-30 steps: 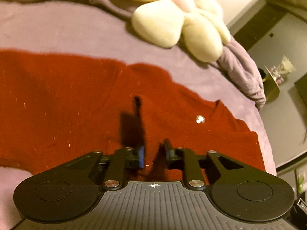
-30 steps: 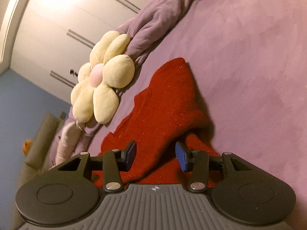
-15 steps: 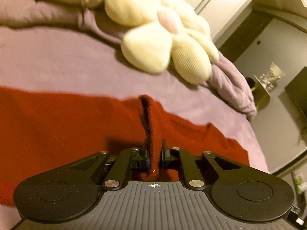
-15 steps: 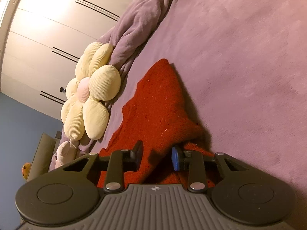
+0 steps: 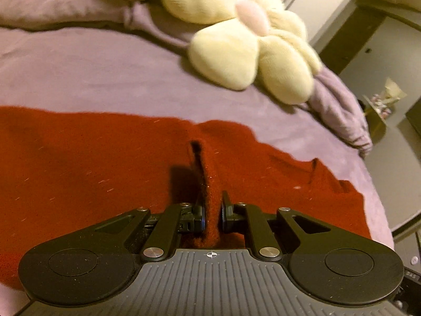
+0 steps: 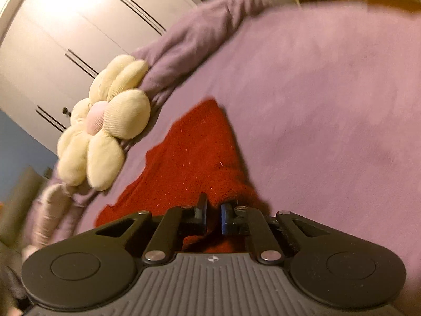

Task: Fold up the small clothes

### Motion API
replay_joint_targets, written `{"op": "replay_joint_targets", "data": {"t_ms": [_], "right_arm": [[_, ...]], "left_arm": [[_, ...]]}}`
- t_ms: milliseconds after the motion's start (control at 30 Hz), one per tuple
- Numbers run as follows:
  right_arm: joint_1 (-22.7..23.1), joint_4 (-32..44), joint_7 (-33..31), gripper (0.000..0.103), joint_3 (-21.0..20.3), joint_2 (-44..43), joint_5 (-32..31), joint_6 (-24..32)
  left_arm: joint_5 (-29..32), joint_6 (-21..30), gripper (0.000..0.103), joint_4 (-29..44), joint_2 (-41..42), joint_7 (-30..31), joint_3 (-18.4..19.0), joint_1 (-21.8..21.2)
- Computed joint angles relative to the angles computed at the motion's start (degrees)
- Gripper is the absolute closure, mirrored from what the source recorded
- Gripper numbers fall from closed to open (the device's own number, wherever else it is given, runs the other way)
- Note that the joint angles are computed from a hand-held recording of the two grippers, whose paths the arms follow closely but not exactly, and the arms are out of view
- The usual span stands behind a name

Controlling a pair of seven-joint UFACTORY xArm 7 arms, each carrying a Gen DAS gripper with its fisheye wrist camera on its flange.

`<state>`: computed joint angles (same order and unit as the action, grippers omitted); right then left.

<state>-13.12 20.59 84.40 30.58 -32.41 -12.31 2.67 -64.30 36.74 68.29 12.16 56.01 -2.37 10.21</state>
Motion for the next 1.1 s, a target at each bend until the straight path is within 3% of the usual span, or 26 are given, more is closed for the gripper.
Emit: {"op": "replay_joint_targets", "data": {"t_ms": [100, 167, 333, 433, 600, 733, 867, 1000, 1100], "right_arm": [[-3.5, 2.6, 0.0, 0.095, 4.5, -0.3, -4.0, 5.6], [-1.6, 4.4, -1.6, 0.095, 3.1, 2.0, -5.9, 8.2], [13.8, 5.1, -12.5, 0.083, -11.5, 2.0, -2.4, 12.9], [19.3, 5.0, -18.8, 0.083, -14.9, -2.7, -0.8, 16.8], [15.6, 8.1, -20.7, 0.083, -9.7, -3.0, -5.3, 17.9], [13.5, 14.3, -23.1, 0.089, -8.7, 8.2, -9.3, 16.7], [9.9, 21.2, -18.6, 0.09, -5.9, 17.5, -19.9, 17.7], [12.2, 28.7, -20.9, 0.09, -7.5, 27.4, -22.3, 23.1], [14.0, 31.2, -17.7, 0.09, -8.5, 30.9, -30.2, 24.5]], "left_arm": [[0.9, -2.7, 0.091, 0.1, 0.4, -0.3, -0.5, -1.2], [2.6, -4.0, 0.09, 0.0, 1.0, -1.2, -0.6, -1.7], [2.9, -2.6, 0.083, -1.0, 1.1, -1.0, -0.6, 0.1], [2.2, -1.3, 0.079, -1.2, 0.6, -0.6, -0.4, 0.8], [1.1, -2.3, 0.082, -1.9, -0.2, 0.0, -0.4, 0.4], [2.1, -3.7, 0.087, -2.5, -0.7, 0.6, -0.2, -0.4], [2.4, -5.0, 0.089, -2.6, -0.8, 2.7, -0.4, -0.8], [3.6, -8.1, 0.09, -2.0, 0.0, 3.6, -0.8, -1.7], [5.0, -10.6, 0.089, -1.9, 0.9, 2.0, -1.1, -2.2]]}}
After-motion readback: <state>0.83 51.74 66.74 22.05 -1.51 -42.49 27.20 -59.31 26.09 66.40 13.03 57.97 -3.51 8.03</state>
